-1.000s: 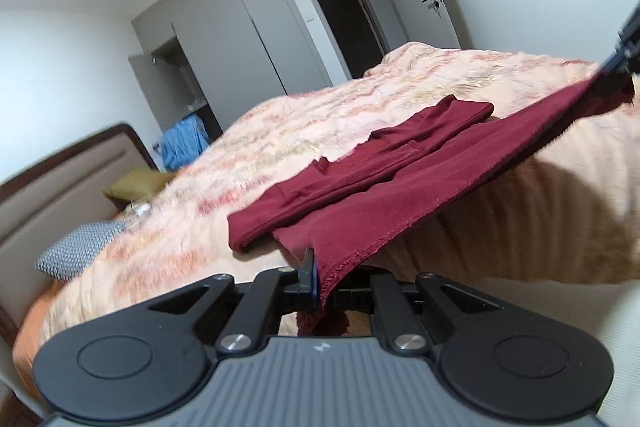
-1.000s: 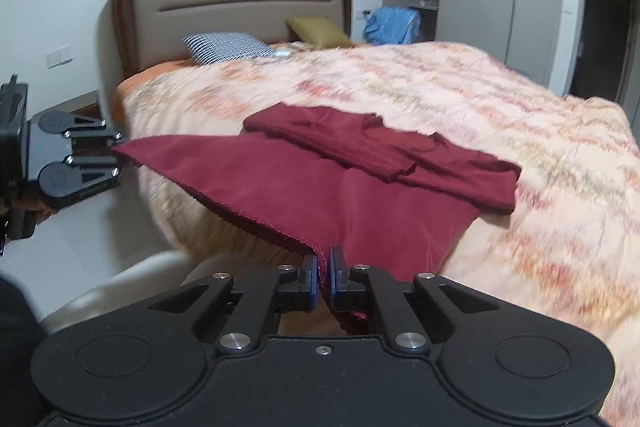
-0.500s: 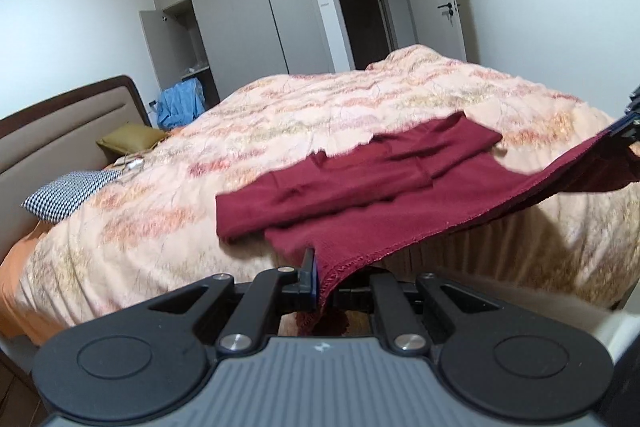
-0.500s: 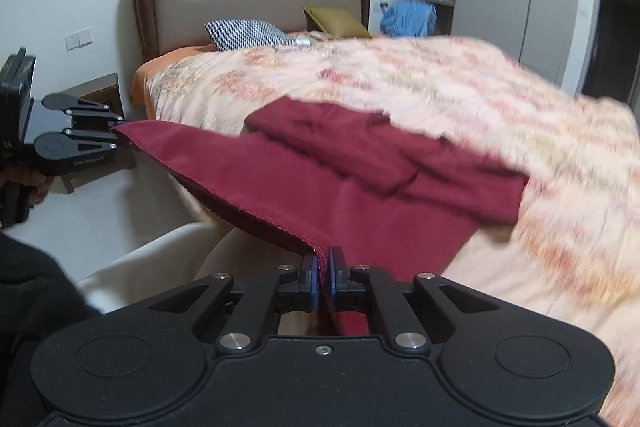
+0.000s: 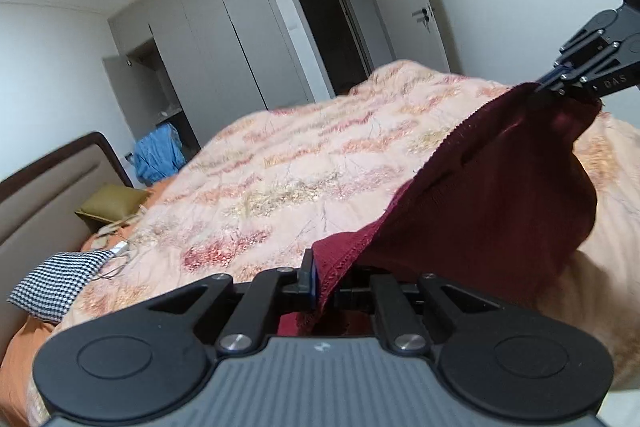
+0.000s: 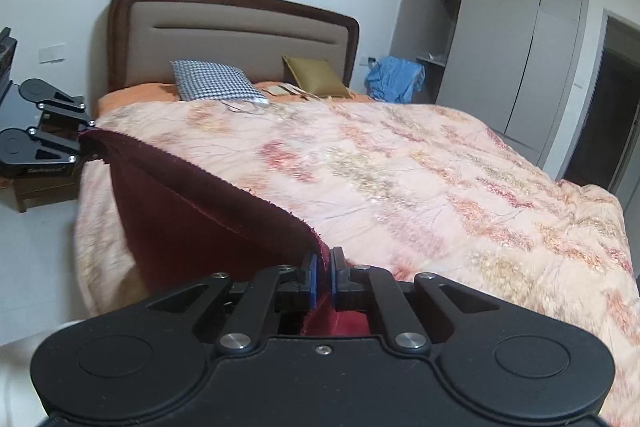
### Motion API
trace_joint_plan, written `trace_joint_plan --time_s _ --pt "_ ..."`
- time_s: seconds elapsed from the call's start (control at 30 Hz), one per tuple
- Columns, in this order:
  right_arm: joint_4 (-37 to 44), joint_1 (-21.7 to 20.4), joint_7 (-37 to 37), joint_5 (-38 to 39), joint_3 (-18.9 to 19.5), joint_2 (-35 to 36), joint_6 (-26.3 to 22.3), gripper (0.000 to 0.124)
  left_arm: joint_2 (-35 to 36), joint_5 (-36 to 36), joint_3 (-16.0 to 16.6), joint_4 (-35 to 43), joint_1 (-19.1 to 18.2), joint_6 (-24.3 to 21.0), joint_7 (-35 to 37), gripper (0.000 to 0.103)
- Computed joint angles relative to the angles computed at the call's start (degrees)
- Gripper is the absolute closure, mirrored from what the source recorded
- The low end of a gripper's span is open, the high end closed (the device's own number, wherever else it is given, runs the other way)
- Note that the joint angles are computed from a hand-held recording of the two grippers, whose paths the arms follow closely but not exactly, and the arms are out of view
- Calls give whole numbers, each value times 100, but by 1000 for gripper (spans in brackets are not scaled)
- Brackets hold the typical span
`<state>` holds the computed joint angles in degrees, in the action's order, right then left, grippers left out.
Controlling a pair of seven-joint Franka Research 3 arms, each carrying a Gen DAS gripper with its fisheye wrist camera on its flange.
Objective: Fold small clothes
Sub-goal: 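Lay the hem over the collar with both grippers and open them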
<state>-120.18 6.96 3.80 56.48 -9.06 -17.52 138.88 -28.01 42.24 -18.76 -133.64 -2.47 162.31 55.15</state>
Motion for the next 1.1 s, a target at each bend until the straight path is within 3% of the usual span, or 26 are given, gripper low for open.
trace_joint_plan --time_s 0.13,0.33,0.53,0.7,0.8,0.87,0.93,1.03,1.1 --pt "1160 -40 498 -138 203 1289 62 118 1146 -154 242 831 32 -75 328 94" --pt "2470 -324 1599 -863 651 2761 19 117 2464 -1606 905 1640 -322 -51 1482 94" --pt "3101 -523 2245 -1468 973 3538 21 117 3176 -2522 987 1942 -276 26 2134 94" --pt "3214 -610 2484 -1670 1140 3762 83 113 3444 -3298 897 2032 -135 77 2619 90" --pt "3271 -654 2640 -1691 1192 3852 109 108 3398 -3895 802 1980 -50 47 2941 67" --pt "3286 -684 2729 -1688 1217 3893 145 105 3338 -4265 766 1908 -12 116 3174 41" --pt "3297 -712 2844 -1663 1235 3919 160 94 3281 -4783 707 1862 36 178 3566 33" --pt "3243 -791 2931 -1473 1286 3896 254 66 3143 -5471 698 1726 52 275 4017 21" --pt "3034 -866 2889 -1167 1341 3768 481 43 3069 -5536 774 1630 10 299 4002 20"
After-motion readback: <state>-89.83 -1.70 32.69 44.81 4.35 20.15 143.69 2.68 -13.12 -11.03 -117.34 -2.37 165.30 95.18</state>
